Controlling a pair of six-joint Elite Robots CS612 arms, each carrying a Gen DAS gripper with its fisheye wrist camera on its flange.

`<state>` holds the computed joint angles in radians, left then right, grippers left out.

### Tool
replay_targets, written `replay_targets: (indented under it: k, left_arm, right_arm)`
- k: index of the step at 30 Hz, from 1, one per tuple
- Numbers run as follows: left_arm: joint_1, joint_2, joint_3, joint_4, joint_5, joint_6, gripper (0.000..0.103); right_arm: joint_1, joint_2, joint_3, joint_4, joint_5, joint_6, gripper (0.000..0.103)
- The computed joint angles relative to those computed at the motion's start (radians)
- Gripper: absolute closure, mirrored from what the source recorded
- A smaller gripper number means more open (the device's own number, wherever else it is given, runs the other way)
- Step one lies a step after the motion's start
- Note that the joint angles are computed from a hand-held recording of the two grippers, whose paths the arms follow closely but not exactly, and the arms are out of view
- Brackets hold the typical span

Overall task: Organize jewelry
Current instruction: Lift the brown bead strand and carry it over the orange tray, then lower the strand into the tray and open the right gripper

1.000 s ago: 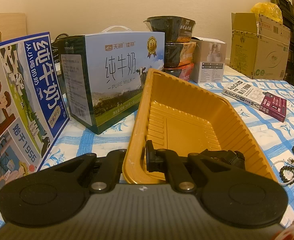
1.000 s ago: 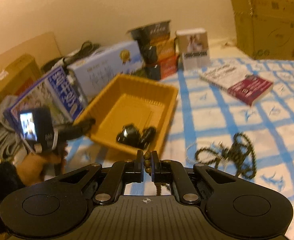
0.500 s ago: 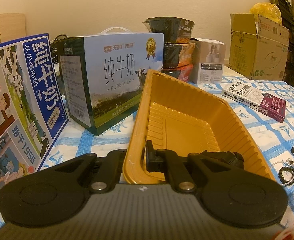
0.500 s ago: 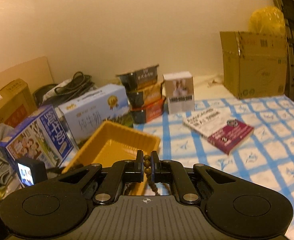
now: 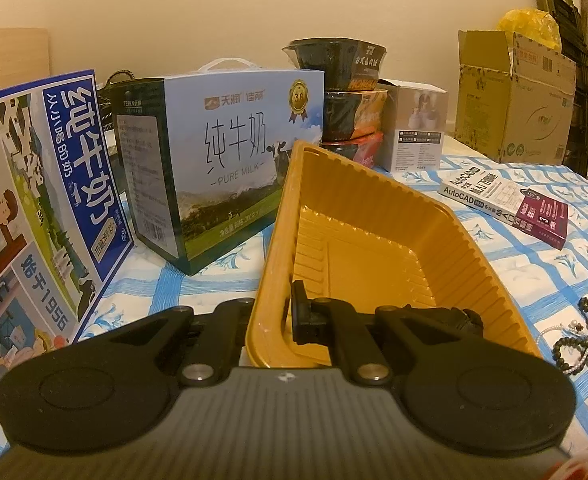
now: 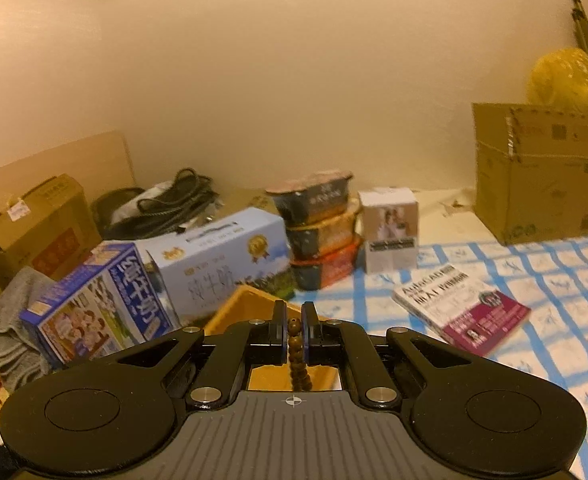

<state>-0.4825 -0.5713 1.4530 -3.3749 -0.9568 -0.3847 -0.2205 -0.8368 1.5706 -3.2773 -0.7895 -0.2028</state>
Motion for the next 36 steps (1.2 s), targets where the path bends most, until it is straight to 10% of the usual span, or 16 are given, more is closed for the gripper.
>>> replay_targets:
  k: [21,36]
  left_arm:
    - [0.001,-0.003,0.002,-0.015,-0.016,0.019,0.097]
    - [0.001,-0.002,0.001,-0.015,-0.018,0.014,0.097]
  right_arm:
    - [0.114,0.151,-0.248,0.128,0.072,0.048,0.096]
    - [0.148,0.241,-0.296,0.386,-0.096,-0.087,0.096]
